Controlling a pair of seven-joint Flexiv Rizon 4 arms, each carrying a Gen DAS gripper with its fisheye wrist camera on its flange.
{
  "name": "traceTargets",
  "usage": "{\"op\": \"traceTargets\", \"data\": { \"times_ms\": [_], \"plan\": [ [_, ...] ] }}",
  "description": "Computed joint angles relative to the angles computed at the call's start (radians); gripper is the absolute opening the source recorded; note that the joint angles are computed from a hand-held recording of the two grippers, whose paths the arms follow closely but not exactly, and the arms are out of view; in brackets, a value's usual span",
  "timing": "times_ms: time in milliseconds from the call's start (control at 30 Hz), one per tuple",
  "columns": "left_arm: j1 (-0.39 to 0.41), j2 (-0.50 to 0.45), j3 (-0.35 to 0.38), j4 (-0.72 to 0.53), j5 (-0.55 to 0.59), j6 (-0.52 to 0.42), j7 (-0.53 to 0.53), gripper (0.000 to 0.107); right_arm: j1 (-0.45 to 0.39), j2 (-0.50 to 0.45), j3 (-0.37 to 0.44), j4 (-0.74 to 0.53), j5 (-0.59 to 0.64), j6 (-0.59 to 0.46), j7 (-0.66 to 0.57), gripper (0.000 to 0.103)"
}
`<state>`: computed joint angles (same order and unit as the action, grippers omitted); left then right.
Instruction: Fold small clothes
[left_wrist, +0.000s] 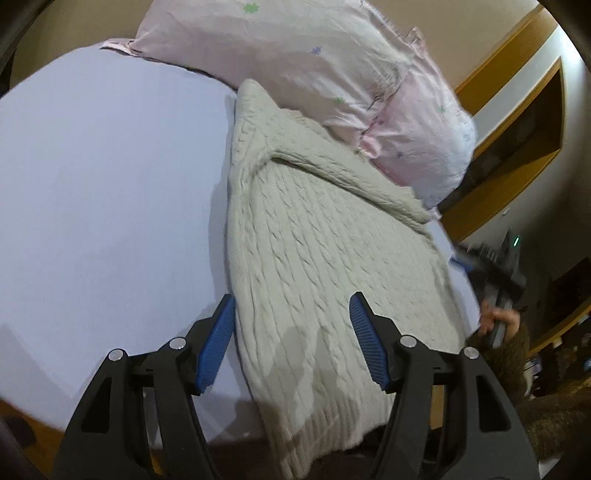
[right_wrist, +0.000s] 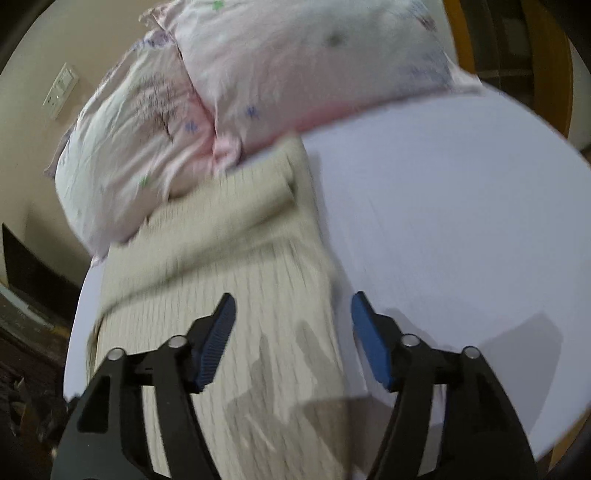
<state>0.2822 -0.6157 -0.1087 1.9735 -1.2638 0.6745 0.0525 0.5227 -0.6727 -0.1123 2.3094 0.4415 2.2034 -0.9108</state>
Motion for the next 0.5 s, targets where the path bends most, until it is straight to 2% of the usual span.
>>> {"op": "traceTargets", "data": {
  "times_ms": [67, 133, 200, 233, 267, 333, 367, 400, 433, 467, 500],
  "plan": [
    [0.027, 0.007, 0.005, 0.019, 0.011, -0.061, -0.001, 0.063, -0.109, -0.025, 0.135, 0.064, -0.073, 0.096, 0.046, 0.043],
    [0.033, 0.018, 0.014, 0.044, 0.012, -0.081, 0.024, 0.056, -0.186, -0.082, 0.239, 0.115, -0.15, 0.239, 0.094, 0.04],
    [0.043, 0.026, 0.025, 0.066, 0.02, -0.117, 0.04, 0.051, -0.209, -0.163, 0.306, 0.168, -0.196, 0.433, 0.13, 0.039],
    [0.052, 0.023, 0.031, 0.067, 0.038, -0.15, 0.026, 0.048, -0.247, -0.226, 0.35, 0.193, -0.267, 0.56, 0.155, 0.038],
    [0.061, 0.018, 0.039, 0.067, 0.062, -0.184, 0.009, 0.041, -0.263, -0.265, 0.365, 0.203, -0.317, 0.631, 0.171, 0.034],
    [0.073, 0.014, 0.047, 0.076, 0.074, -0.221, 0.001, 0.036, -0.278, -0.352, 0.384, 0.212, -0.399, 0.773, 0.19, 0.028],
    [0.079, 0.013, 0.051, 0.081, 0.077, -0.238, -0.006, 0.033, -0.284, -0.39, 0.385, 0.215, -0.453, 0.825, 0.195, 0.018],
    [0.08, 0.011, 0.055, 0.081, 0.083, -0.247, -0.016, 0.028, -0.284, -0.409, 0.376, 0.213, -0.492, 0.846, 0.203, 0.011],
    [0.08, 0.008, 0.058, 0.079, 0.092, -0.254, -0.028, 0.024, -0.283, -0.417, 0.365, 0.206, -0.521, 0.85, 0.215, 0.008],
    [0.078, 0.002, 0.062, 0.072, 0.108, -0.26, -0.045, 0.013, -0.284, -0.425, 0.357, 0.199, -0.55, 0.874, 0.217, 0.008],
    [0.077, 0.001, 0.061, 0.068, 0.11, -0.261, -0.052, 0.008, -0.285, -0.422, 0.346, 0.195, -0.569, 0.898, 0.216, 0.008]
  ]
}}
